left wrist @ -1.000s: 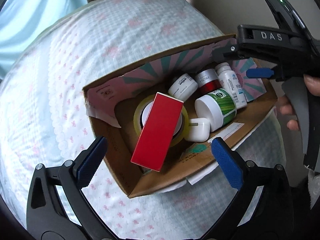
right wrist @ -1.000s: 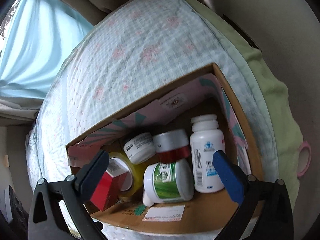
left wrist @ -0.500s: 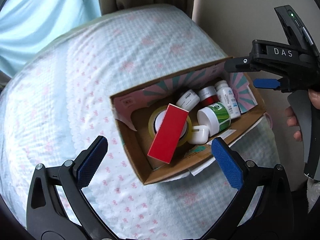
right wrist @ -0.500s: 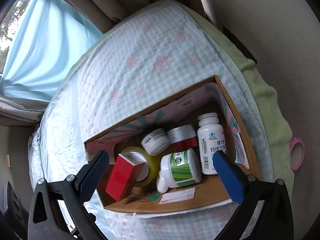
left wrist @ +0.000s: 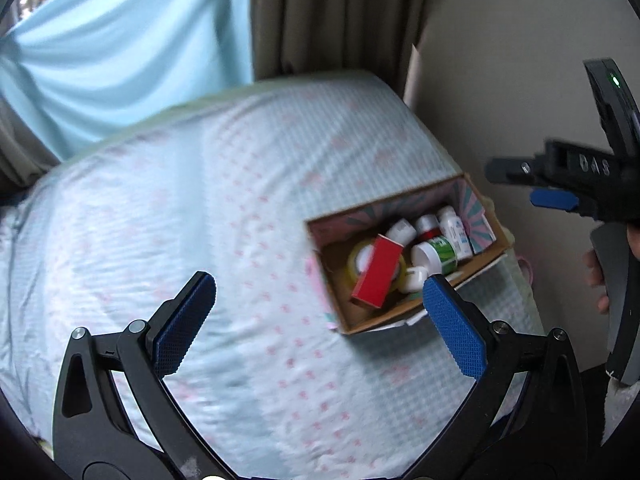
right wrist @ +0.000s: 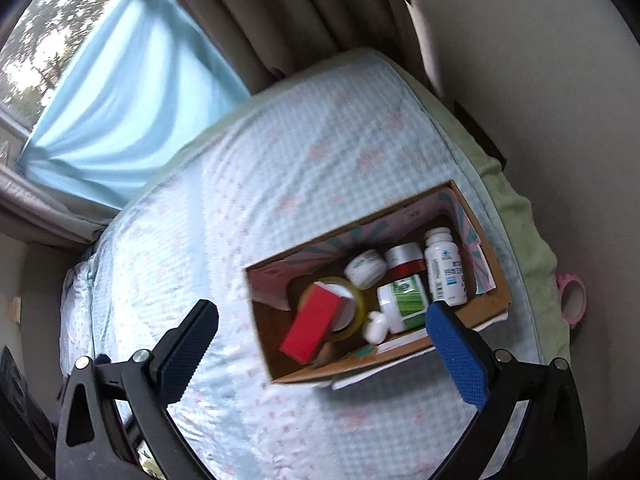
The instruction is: Organize rigid objects
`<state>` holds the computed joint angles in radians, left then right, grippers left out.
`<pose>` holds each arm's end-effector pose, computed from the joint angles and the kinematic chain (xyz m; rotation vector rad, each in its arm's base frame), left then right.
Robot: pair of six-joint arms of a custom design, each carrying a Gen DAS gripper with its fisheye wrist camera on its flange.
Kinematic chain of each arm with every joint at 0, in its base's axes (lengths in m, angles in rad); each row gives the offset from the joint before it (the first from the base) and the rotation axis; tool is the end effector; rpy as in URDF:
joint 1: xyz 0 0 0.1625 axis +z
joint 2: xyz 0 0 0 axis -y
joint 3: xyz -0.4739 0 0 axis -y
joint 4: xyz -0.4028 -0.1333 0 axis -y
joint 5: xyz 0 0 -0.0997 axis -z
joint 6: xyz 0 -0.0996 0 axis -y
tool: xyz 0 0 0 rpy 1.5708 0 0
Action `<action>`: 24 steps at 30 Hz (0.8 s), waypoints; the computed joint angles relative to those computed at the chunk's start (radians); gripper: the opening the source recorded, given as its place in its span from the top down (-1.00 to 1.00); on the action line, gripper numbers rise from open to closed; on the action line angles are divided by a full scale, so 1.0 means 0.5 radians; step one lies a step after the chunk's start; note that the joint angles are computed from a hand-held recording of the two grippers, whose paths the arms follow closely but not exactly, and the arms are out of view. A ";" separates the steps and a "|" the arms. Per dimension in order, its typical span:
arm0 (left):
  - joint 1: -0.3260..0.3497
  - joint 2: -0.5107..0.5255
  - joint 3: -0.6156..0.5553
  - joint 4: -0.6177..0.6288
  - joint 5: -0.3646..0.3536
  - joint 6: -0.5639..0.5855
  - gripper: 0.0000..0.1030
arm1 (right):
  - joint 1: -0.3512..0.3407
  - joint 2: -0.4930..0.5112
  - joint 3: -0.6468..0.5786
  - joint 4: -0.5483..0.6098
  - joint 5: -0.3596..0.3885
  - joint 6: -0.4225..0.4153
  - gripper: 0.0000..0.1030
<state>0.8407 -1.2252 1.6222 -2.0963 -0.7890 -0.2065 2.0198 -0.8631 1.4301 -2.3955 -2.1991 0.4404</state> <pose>-0.2752 -0.6125 0.3953 0.5676 2.3678 -0.5925 0.3993 -0.6565 0.2537 -0.0984 -2.6034 0.6683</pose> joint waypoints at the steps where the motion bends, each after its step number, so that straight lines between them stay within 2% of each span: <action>1: -0.014 -0.038 -0.008 0.015 0.024 0.001 -1.00 | 0.042 0.010 -0.019 -0.002 -0.028 -0.014 -1.00; 6: -0.101 -0.257 -0.071 0.024 0.170 0.019 -1.00 | 0.311 0.096 -0.171 -0.086 -0.238 -0.270 -1.00; 11: -0.214 -0.431 -0.086 -0.169 0.414 0.209 -1.00 | 0.541 0.196 -0.282 -0.356 -0.463 -0.597 -1.00; 15: -0.285 -0.535 -0.048 -0.256 0.563 0.277 -1.00 | 0.644 0.248 -0.291 -0.546 -0.554 -0.758 -1.00; 19: -0.323 -0.647 0.021 -0.294 0.565 0.244 -1.00 | 0.702 0.268 -0.233 -0.673 -0.596 -0.845 -1.00; 24: -0.371 -0.728 0.086 -0.309 0.621 0.208 -1.00 | 0.716 0.272 -0.198 -0.700 -0.620 -0.867 -1.00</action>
<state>0.6554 -1.5891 1.6650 -2.2508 -0.4784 -0.1026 2.3776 -0.7269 1.3312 -2.7456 -2.5091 0.0071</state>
